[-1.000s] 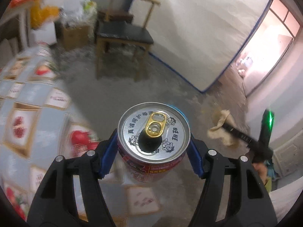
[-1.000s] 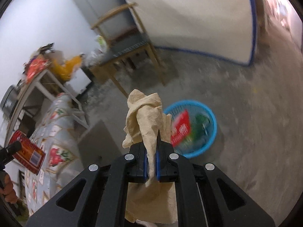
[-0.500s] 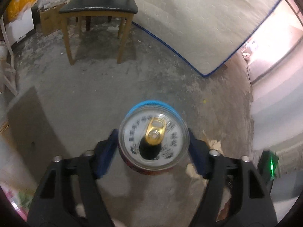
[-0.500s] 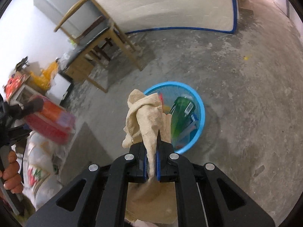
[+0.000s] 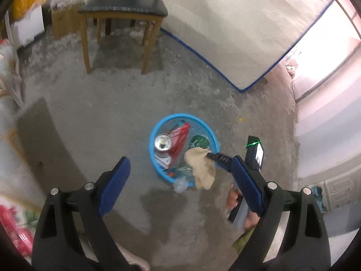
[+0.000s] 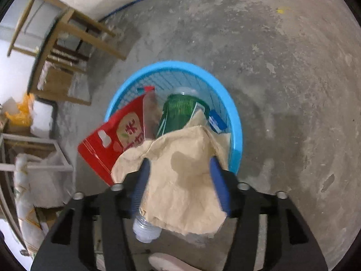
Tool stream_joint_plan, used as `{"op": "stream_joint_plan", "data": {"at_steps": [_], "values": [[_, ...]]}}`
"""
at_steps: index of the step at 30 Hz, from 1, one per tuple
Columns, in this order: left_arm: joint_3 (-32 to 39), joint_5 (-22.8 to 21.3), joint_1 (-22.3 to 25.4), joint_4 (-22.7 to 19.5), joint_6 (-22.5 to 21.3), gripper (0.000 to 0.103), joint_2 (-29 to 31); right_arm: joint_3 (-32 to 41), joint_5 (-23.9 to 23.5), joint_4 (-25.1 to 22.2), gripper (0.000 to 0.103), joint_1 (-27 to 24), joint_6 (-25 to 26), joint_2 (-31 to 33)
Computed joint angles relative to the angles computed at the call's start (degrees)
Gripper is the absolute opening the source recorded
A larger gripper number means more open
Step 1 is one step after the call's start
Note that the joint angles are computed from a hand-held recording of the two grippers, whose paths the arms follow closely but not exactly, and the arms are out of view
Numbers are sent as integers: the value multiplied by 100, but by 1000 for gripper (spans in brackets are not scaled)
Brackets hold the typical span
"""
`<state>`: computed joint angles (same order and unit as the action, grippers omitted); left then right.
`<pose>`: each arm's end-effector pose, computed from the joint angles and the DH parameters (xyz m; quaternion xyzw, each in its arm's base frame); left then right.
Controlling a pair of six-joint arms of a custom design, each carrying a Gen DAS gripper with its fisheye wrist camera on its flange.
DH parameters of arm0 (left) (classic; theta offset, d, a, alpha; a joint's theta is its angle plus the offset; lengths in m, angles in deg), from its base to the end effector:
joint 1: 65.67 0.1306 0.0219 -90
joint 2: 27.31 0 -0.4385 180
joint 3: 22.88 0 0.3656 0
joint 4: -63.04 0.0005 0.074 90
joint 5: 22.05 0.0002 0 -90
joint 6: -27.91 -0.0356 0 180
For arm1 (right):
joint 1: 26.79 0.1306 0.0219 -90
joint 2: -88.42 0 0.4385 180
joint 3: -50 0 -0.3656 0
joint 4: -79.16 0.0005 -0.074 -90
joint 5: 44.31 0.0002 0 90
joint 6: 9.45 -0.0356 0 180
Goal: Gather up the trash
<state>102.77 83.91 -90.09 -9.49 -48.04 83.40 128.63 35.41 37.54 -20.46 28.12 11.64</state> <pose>0.5312 -0.2525 0.5435 0.1245 0.9436 -0.2169 0.2170 0.4947 0.0608 0.3055 0.3646 0.9040 0.1771 0.1359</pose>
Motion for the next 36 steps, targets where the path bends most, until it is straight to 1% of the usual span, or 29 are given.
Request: {"op": "stream_joint_plan", "data": {"at_steps": [1,3,6,8,11,13,15,17,18,19,20,21,22,23,25,27,29,30,32,33,34,36], "values": [[-72,-55,23,21,-57,87,-126,-44,50,48,60,-26,-15,-55],[-404,-125,92,247,-191,87,-547,-90,187,98,60,-81,-45,-165],[-809,-360,148,524,-304,87,-1070,-194,351,150,61,-139,-75,-350],[-1056,-529,157,654,-309,87,-1387,-275,461,138,61,-137,-50,-516],[-1483,-660,193,822,-289,87,-1891,-394,559,83,61,-97,58,-846],[-1795,-822,188,956,-255,89,-2221,-459,602,56,61,-10,143,-1088],[-2152,-1092,142,1104,-172,90,-2600,-526,698,21,61,209,324,-1478],[-2454,-1331,106,1236,-69,93,-2926,-491,813,-137,61,502,550,-1812],[-2609,-1519,64,1299,46,94,-3089,-431,931,-282,64,740,695,-2008],[-2737,-1754,-1,1333,171,94,-3218,-372,1062,-395,72,940,780,-2146],[-2831,-1947,-40,1334,251,95,-3336,-299,1246,-514,76,1173,870,-2283],[-2949,-2143,-102,1352,344,95,-3449,-178,1536,-674,82,1522,1001,-2443],[-3007,-2277,-153,1328,412,95,-3508,-94,1697,-773,86,1716,1079,-2512],[-3073,-2475,-218,1274,524,95,-3561,60,1998,-938,88,2059,1263,-2589],[-3115,-3130,-472,896,1002,95,-3611,276,2511,-1130,96,2581,1483,-2670],[-3177,-3639,-718,667,1410,95,-3612,482,2974,-1307,96,3059,1623,-2693],[-3215,-4177,-970,468,1630,95,-3578,667,3451,-1477,97,3543,1691,-2691],[-3195,-4424,-1093,281,1730,95,-3540,749,3626,-1555,97,3723,1703,-2678],[-3125,-4744,-1303,-76,1855,95,-3467,923,3940,-1790,97,4060,1624,-2643],[-3118,-4809,-1375,-191,1892,95,-3455,974,4056,-1867,97,4190,1593,-2655],[-3081,-4834,-1443,-404,1976,95,-3415,998,4145,-1908,97,4296,1512,-2682],[-3107,-4659,-1499,-622,2160,95,-3419,1064,4375,-2172,97,4523,1062,-2708]]}}
